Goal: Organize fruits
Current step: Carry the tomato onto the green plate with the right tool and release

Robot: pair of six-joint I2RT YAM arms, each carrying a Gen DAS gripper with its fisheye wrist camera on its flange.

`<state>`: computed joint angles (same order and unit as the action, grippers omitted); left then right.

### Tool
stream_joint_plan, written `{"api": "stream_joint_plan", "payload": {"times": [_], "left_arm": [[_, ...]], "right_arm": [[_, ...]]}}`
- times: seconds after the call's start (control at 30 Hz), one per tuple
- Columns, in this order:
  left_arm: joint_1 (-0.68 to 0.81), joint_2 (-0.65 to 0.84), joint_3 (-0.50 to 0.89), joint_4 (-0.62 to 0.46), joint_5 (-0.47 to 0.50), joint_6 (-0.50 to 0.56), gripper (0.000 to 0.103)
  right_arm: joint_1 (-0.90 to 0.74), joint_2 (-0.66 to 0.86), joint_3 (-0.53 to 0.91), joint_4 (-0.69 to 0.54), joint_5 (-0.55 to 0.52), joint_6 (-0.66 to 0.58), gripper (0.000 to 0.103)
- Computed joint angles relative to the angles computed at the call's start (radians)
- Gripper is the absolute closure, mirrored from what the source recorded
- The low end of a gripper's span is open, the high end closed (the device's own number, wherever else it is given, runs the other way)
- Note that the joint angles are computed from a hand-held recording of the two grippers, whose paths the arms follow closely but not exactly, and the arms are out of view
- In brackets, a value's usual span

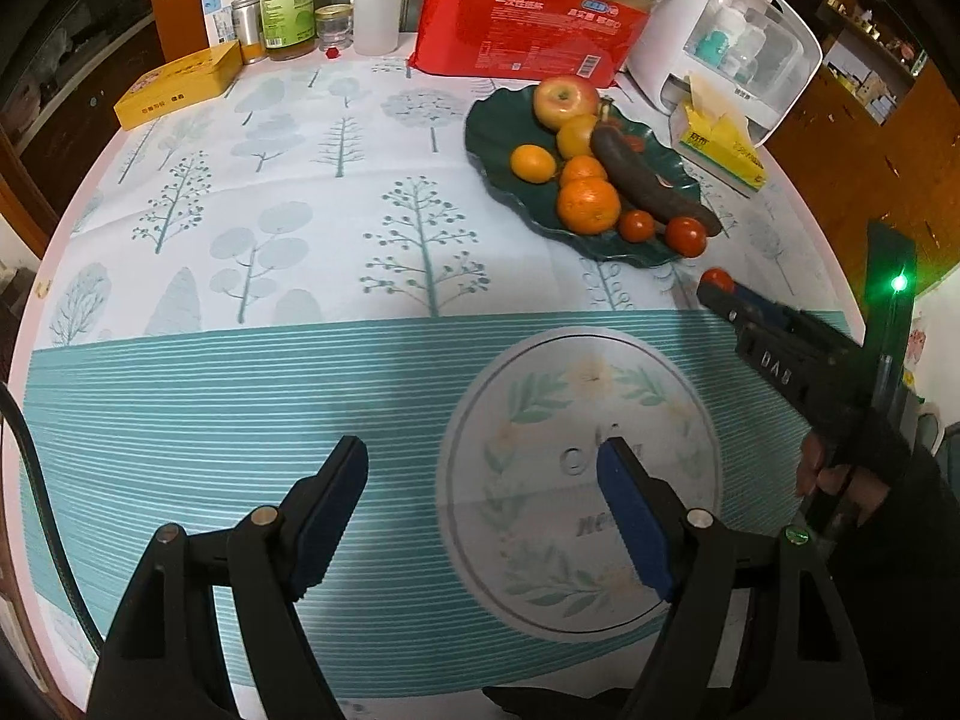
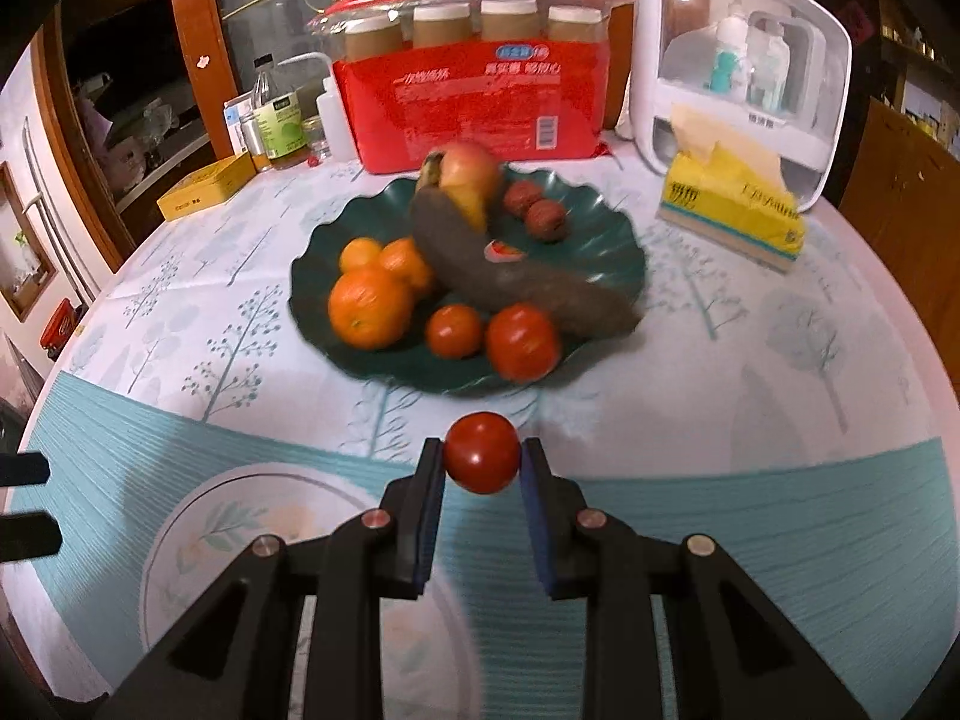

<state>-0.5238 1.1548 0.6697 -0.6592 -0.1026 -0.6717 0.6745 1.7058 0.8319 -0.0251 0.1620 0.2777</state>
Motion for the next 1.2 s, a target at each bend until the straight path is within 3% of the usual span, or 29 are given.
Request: {"api": "stream_joint_plan", "payload": {"times": [0.3,0.53,0.93,1.1,1.2], "left_arm": [[-0.115,0.1,0.051,0.054,-0.073,-0.156,0.025],[-0.176,0.181,0.074,0.089,-0.121,-0.306,0.025],[-0.26,0.173,0.12,-0.031,-0.212,-0.481,0.025],[-0.26,0.116,0.122,-0.089,-0.246,-0.485,0.025],[-0.256,0.074,0.111,-0.111,-0.262,-0.478,0.025]], "right_arm": [[-0.139,-0.001,0.098,-0.022,-0.089,-0.179,0.078],[-0.216,0.1,0.235,-0.018,-0.167,-0.311,0.078],[-0.248,0.229,0.358,-0.02,-0.265,-0.316,0.077],[-0.245,0.245,0.384,-0.039,-0.28,-0.28,0.077],[-0.236,0.222,0.369,-0.034,-0.276,-0.26,0.068]]}}
